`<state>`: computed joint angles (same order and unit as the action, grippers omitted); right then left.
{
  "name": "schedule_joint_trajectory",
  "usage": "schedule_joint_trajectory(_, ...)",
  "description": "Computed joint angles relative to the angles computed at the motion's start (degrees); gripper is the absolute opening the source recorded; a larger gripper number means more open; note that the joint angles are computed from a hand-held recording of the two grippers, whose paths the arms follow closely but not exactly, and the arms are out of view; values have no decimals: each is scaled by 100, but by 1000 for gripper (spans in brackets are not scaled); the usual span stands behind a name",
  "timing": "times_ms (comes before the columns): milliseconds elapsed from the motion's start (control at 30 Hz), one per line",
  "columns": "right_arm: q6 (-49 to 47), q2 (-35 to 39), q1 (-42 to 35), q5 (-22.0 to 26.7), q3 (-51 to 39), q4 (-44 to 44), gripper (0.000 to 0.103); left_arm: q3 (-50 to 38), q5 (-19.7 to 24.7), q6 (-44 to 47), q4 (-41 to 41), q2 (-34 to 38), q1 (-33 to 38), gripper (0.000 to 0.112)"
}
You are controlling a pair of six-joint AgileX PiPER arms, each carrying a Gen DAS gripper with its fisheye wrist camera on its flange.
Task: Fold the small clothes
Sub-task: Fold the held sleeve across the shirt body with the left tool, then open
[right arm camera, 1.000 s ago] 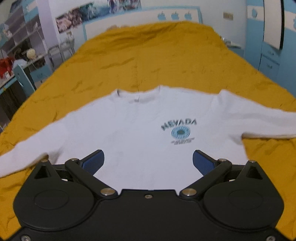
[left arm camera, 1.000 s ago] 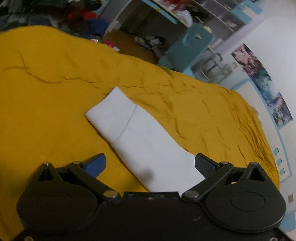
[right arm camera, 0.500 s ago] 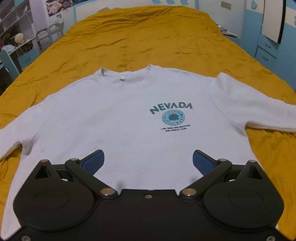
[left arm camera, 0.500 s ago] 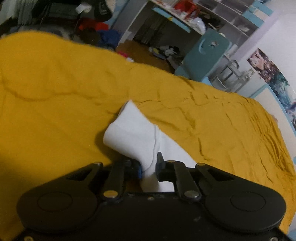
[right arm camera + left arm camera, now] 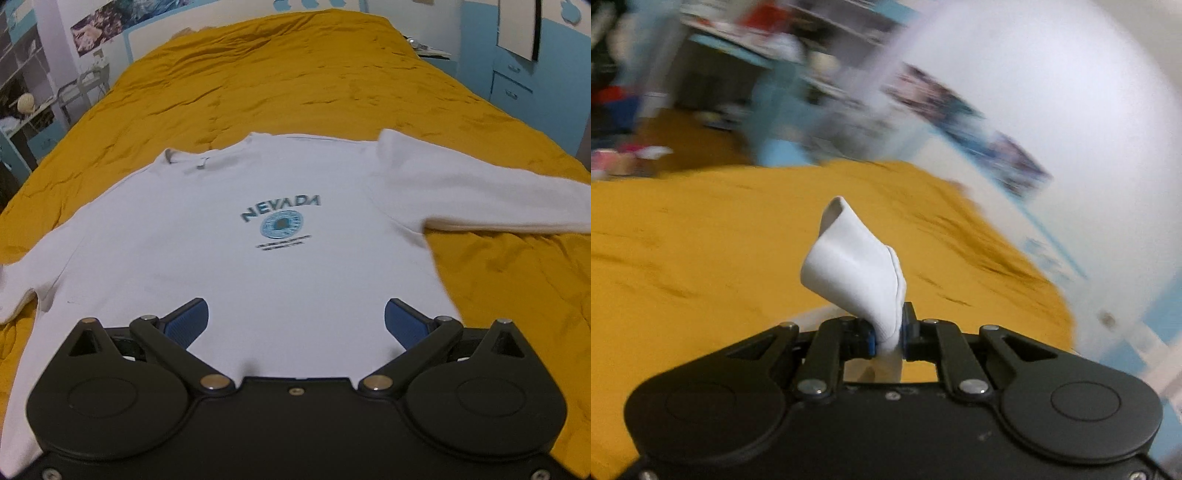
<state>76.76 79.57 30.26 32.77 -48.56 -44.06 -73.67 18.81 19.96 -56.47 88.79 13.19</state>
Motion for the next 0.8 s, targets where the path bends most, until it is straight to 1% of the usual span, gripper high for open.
schedule_joint_trajectory(100, -174, -391, -245, -129, 346, 137, 103, -457, -120, -195, 91, 304, -1185, 9)
schedule_joint_trajectory(233, -429, -859, -637, -283, 756, 413, 103, -1187, -125, -556, 266, 1164, -2524, 9)
schedule_joint_trajectory(300, -644, -1026, -865, -339, 899, 612, 103, -1485, -19, -393, -77, 1685, -3023, 11)
schedule_joint_trajectory(333, -723, -1092, -970, -339, 959, 672, 103, -1749, 207, -426, -39, 1998, -3224, 21)
schedule_joint_trajectory(367, -825, -1136, -1062, -338, 998, 732, 103, -2019, 441, -662, 228, 2268, -3356, 39)
schedule_joint_trajectory(400, -913, -1160, -1144, -327, 1025, 767, 103, -2178, 578, -942, 509, 2443, -3461, 42)
schedule_joint_trajectory(433, -988, -1170, -1213, -311, 1037, 800, 103, -2107, 513, -994, 567, 2459, -3555, 43)
schedule_joint_trajectory(500, -1162, -1238, -1379, -397, 1098, 899, 103, -1765, 354, -493, 203, 2272, -3515, 47)
schedule_joint_trajectory(533, -1198, -1279, -1461, -517, 1147, 911, 103, -1719, 294, -373, 222, 2223, -3433, 53)
schedule_joint_trajectory(567, -1131, -1287, -1533, -655, 1178, 841, 103, -1443, 117, -427, 471, 2007, -3330, 59)
schedule_joint_trajectory(600, -989, -1261, -1603, -820, 1196, 685, 103, -1276, -17, -710, 927, 1853, -3247, 61)
schedule_joint_trajectory(633, -984, -1192, -1734, -1084, 1204, 600, 103, -1035, -142, -1060, 1500, 1645, -3105, 67)
schedule_joint_trajectory(667, -1208, -1098, -1935, -1433, 1202, 735, 103, -748, -262, -1440, 2073, 1445, -2949, 72)
schedule_joint_trajectory(700, -1610, -893, -2183, -1843, 1142, 1100, 103, -358, -442, -1905, 2646, 1172, -2957, 72)
schedule_joint_trajectory(733, -2169, -643, -2415, -2192, 1050, 1673, 103, -73, -531, -2338, 3219, 1021, -2834, 71)
schedule_joint_trajectory(767, -2677, -333, -2609, -2553, 950, 2246, 102, 122, -537, -2786, 3787, 925, -2662, 71)
schedule_joint_trajectory(800, -3157, -59, -2718, -2744, 830, 2818, 100, 303, -532, -3020, 4125, 866, -2493, 71)
